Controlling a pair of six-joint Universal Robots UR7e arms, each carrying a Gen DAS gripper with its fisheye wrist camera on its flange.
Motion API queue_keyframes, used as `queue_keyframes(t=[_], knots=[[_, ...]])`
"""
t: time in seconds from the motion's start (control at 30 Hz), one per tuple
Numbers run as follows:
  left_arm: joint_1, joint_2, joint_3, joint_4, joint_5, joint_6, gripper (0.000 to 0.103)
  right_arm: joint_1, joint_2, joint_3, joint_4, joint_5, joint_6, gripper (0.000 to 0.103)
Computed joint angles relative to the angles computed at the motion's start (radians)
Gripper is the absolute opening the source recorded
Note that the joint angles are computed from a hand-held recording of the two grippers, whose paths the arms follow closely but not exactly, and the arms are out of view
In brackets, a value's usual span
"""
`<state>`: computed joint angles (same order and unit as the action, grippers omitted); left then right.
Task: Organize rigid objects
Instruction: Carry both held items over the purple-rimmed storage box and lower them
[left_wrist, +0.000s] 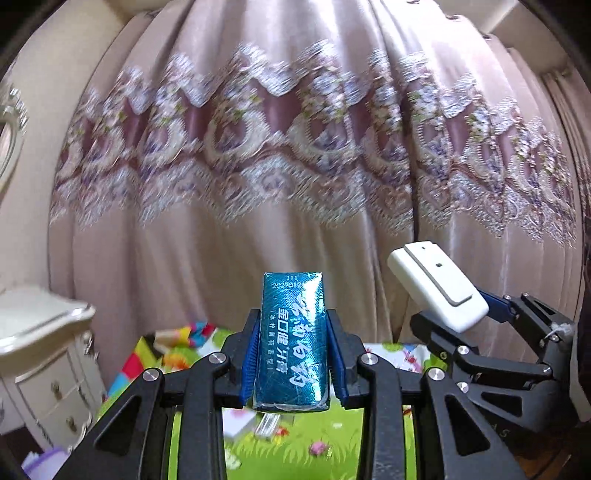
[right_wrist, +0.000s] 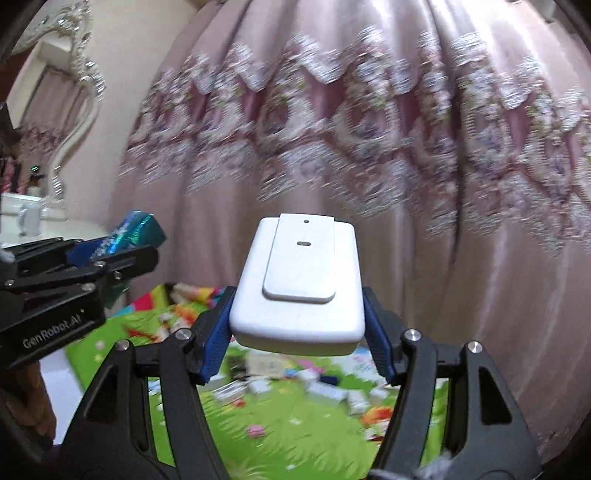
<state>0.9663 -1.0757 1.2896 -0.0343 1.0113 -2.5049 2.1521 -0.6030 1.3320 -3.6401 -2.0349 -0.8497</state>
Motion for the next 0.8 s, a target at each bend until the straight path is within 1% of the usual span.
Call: queue_keyframes(t=[0.1, 0.17, 0.23, 0.3, 0.43, 0.5, 0.57, 0.63, 0.67, 0.7, 0.77, 0.8], knots=[[0.017, -0.042, 0.037, -0.013, -0.037, -0.007, 0.034, 0.008, 0.031, -0.019, 0.053, 0.024, 0.001, 0.068], [0.029, -0.084, 0.076, -0.036, -0.068, -0.006, 0.034, 0.012, 0.039, -0.019, 0.095, 0.05, 0.019, 0.068], [0.048, -0.106, 0.094, -0.06, -0.091, -0.006, 0.034, 0.018, 0.051, -0.03, 0.165, 0.083, 0.05, 0.068], [0.071, -0.14, 0.125, -0.086, -0.115, -0.005, 0.034, 0.02, 0.058, -0.03, 0.212, 0.114, 0.057, 0.068], [0.101, -0.19, 0.176, -0.131, -0.167, -0.012, 0.034, 0.037, 0.081, -0.026, 0.271, 0.157, 0.038, 0.068], [0.111, -0.222, 0.182, -0.118, -0.191, -0.026, 0.034, 0.045, 0.093, -0.028, 0.32, 0.186, 0.031, 0.068], [0.128, -0.219, 0.199, -0.15, -0.216, -0.037, 0.034, 0.052, 0.102, -0.027, 0.349, 0.203, 0.025, 0.068], [0.151, -0.222, 0.183, -0.137, -0.23, -0.052, 0.034, 0.06, 0.114, -0.035, 0.39, 0.218, 0.012, 0.068], [0.141, -0.252, 0.202, -0.13, -0.253, -0.059, 0.034, 0.064, 0.12, -0.039, 0.416, 0.226, 0.006, 0.068], [0.161, -0.245, 0.199, -0.134, -0.255, -0.074, 0.034, 0.066, 0.124, -0.042, 0.434, 0.232, 0.003, 0.068], [0.176, -0.235, 0.173, -0.118, -0.266, -0.091, 0.034, 0.071, 0.136, -0.052, 0.466, 0.239, -0.007, 0.068], [0.154, -0.266, 0.196, -0.112, -0.302, -0.095, 0.034, 0.074, 0.142, -0.056, 0.48, 0.243, -0.011, 0.068]])
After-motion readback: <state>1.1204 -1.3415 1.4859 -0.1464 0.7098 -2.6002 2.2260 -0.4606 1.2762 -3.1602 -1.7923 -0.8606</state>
